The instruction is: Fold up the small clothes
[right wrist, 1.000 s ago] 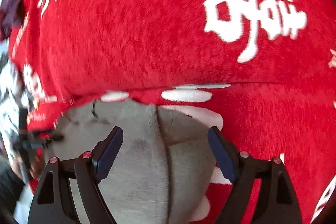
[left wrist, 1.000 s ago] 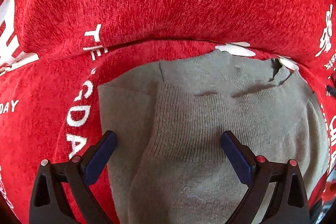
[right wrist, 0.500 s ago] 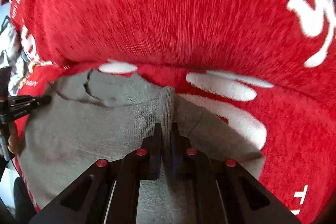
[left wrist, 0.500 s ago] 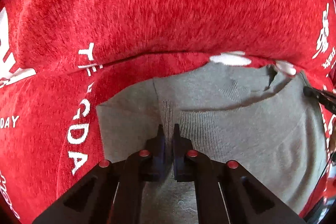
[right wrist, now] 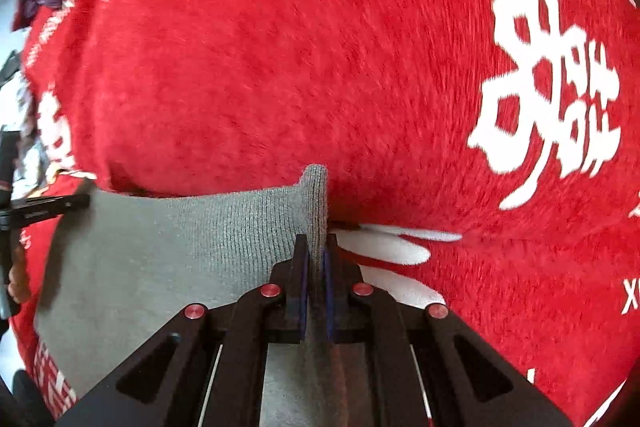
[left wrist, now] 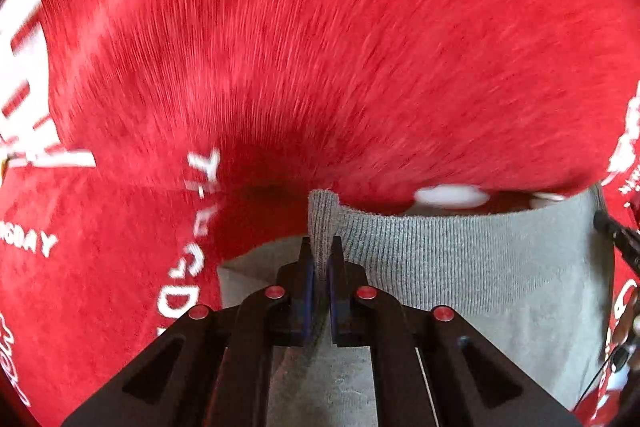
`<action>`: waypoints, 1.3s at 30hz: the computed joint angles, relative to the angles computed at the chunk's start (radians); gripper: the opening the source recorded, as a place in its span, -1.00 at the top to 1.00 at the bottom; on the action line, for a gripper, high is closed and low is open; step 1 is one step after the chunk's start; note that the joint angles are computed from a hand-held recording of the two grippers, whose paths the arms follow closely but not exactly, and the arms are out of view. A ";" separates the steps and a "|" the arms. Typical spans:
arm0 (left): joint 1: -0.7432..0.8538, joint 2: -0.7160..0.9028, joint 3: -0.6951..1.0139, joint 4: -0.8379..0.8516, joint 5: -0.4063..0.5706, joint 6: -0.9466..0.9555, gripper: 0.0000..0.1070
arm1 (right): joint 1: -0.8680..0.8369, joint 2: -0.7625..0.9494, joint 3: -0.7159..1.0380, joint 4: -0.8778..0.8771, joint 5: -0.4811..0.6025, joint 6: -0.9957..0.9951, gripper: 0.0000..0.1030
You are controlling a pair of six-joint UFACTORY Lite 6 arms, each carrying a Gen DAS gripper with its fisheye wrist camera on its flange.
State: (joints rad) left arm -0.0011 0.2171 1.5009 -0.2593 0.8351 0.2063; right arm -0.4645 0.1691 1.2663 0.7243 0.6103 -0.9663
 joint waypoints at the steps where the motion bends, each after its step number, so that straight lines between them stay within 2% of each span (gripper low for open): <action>1: -0.006 0.034 0.006 0.019 0.009 -0.025 0.87 | 0.034 0.040 0.004 -0.073 -0.045 0.063 0.86; 3: -0.032 0.116 0.031 0.086 0.019 -0.105 0.86 | 0.077 0.105 0.017 -0.206 -0.089 0.176 0.86; 5: -0.018 0.120 0.024 0.059 0.000 -0.100 0.86 | 0.094 0.156 0.040 -0.298 -0.084 0.279 0.82; 7: 0.022 0.142 0.072 0.006 0.047 -0.075 0.35 | 0.077 0.170 0.056 -0.313 -0.068 0.321 0.46; 8: 0.044 0.151 0.098 -0.005 0.069 -0.069 -0.36 | 0.060 0.160 0.059 -0.297 -0.057 0.314 0.36; 9: 0.073 0.136 0.099 -0.009 0.058 -0.065 -0.74 | 0.044 0.150 0.060 -0.291 -0.050 0.312 0.17; 10: 0.091 0.098 0.075 0.010 0.020 -0.081 -0.75 | 0.024 0.128 0.055 -0.289 -0.048 0.315 0.03; 11: 0.126 0.067 0.070 0.017 0.003 -0.075 -0.75 | -0.002 0.097 0.045 -0.279 -0.044 0.307 0.00; 13: 0.196 0.050 0.091 -0.046 0.053 -0.012 -0.75 | -0.057 0.023 0.016 -0.208 -0.001 0.249 0.00; 15: 0.280 -0.035 0.016 -0.169 0.068 0.094 -0.75 | -0.108 -0.083 -0.049 -0.110 0.071 0.138 -0.02; 16: 0.293 -0.086 -0.038 -0.189 0.068 0.123 -0.75 | -0.121 -0.141 -0.091 -0.072 0.107 0.085 -0.09; 18: 0.252 -0.207 -0.173 -0.178 0.076 0.155 -0.75 | -0.114 -0.251 -0.184 -0.031 0.166 0.008 -0.26; 22: 0.042 -0.438 -0.430 -0.098 0.018 0.109 -0.75 | 0.045 -0.423 -0.352 -0.078 0.201 0.048 -0.29; 25: -0.117 -0.516 -0.548 0.071 -0.071 -0.040 -0.75 | 0.190 -0.416 -0.438 -0.140 0.119 0.110 -0.29; 26: -0.144 -0.496 -0.574 0.149 -0.099 -0.098 -0.75 | 0.217 -0.410 -0.465 -0.184 0.082 0.130 -0.29; 28: -0.118 -0.486 -0.614 0.179 -0.145 -0.102 -0.86 | 0.193 -0.423 -0.515 -0.179 0.012 0.075 -0.34; 29: -0.066 -0.490 -0.620 0.132 -0.151 -0.049 -0.90 | 0.123 -0.424 -0.518 -0.130 0.025 0.013 -0.35; 32: 0.119 -0.462 -0.586 0.023 -0.091 0.072 -0.90 | -0.009 -0.411 -0.494 -0.115 0.052 -0.014 -0.37; 33: 0.151 -0.462 -0.581 0.027 -0.085 0.075 -0.90 | -0.054 -0.404 -0.482 -0.122 0.060 -0.015 -0.44; 34: 0.188 -0.465 -0.574 0.035 -0.078 0.077 -0.90 | -0.081 -0.407 -0.482 -0.137 0.069 -0.004 -0.56; 35: 0.214 -0.474 -0.573 0.026 -0.066 0.087 -0.90 | -0.113 -0.403 -0.463 -0.161 0.090 0.022 -0.56; 37: 0.253 -0.504 -0.576 -0.014 -0.035 0.103 -0.90 | -0.110 -0.411 -0.455 -0.254 0.057 0.140 -0.56; 39: 0.223 -0.536 -0.588 -0.058 -0.023 0.101 -0.90 | -0.103 -0.444 -0.454 -0.203 0.085 0.141 -0.56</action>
State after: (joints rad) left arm 0.2220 -0.3191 0.9132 -0.3169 0.8117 0.3069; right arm -0.5675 -0.2746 0.8127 0.5216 0.6951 -0.8255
